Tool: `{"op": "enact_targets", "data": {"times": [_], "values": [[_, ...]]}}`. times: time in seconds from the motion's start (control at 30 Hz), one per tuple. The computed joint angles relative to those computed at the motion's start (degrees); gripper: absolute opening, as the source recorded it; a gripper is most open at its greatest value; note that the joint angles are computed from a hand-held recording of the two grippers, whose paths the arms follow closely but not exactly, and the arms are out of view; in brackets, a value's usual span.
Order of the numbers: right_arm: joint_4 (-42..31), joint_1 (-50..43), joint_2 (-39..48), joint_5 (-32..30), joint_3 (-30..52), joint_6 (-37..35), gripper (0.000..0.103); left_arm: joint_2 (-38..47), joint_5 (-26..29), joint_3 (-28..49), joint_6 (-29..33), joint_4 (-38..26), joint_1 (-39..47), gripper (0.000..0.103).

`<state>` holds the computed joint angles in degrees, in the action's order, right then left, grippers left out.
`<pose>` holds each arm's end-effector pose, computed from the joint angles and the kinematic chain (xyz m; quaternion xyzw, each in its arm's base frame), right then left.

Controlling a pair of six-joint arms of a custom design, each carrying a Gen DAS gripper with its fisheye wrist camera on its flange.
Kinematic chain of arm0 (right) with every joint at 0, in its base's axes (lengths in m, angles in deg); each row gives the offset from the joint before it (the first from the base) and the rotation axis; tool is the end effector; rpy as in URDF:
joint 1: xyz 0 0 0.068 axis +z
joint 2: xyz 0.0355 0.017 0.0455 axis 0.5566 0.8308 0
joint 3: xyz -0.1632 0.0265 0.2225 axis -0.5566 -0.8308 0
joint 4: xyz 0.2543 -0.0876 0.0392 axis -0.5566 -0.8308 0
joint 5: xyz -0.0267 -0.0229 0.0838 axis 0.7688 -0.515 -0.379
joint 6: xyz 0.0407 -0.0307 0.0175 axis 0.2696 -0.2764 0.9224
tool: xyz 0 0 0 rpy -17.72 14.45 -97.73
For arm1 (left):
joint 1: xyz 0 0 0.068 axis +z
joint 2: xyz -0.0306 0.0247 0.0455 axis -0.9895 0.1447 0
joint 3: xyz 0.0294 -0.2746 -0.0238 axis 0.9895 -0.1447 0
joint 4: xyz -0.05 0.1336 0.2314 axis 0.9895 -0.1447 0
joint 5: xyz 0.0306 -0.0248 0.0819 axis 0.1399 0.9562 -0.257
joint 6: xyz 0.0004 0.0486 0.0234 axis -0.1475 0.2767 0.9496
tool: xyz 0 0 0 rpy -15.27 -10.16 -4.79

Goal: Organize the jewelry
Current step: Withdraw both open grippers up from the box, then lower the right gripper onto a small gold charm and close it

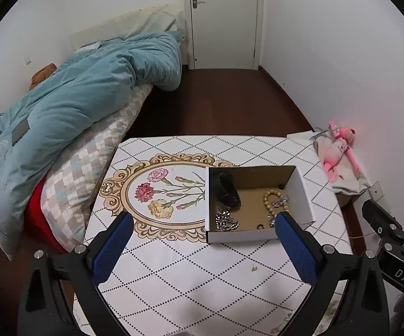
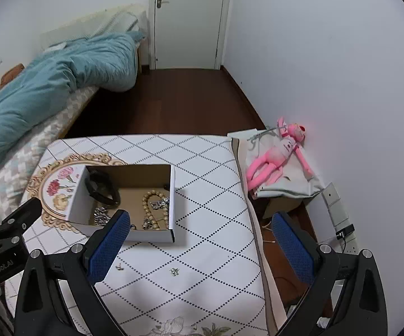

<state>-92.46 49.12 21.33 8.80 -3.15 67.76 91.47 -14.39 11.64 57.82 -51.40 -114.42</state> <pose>0.2769 0.0671 0.2212 -0.0268 0.9315 -0.0400 0.3606 0.2707 -0.1561 0.2111 -0.0526 0.9344 0.0251 0.3515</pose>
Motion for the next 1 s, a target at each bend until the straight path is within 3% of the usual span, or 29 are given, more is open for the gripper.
{"op": "enact_targets", "data": {"times": [0.4, 0.57, 0.7, 0.9, 1.0], "values": [[-7.22, 1.68, -10.21, -0.32, 0.55, 1.83, 0.102, -5.43, -1.7, -0.24, -2.66, -5.1, -2.74, 0.103], [-6.98, 1.15, -7.45, -0.53, -1.08, 1.82, 0.102, -3.22, -2.44, -3.0, -3.71, -2.87, -2.5, 0.103], [-1.35, -1.42, -0.41, -4.46, -5.32, 0.54, 0.101, 2.34, -0.34, -5.1, -4.2, 0.28, -1.36, 0.103], [10.32, -4.71, 14.48, -11.07, -9.29, -0.5, 0.071, 13.41, 3.6, -7.0, -5.18, 5.6, 0.09, 0.103], [17.07, -4.91, 21.95, -12.24, -10.16, -0.62, 0.065, 18.25, 5.03, -7.02, -5.65, 7.27, 0.53, 0.103]]}}
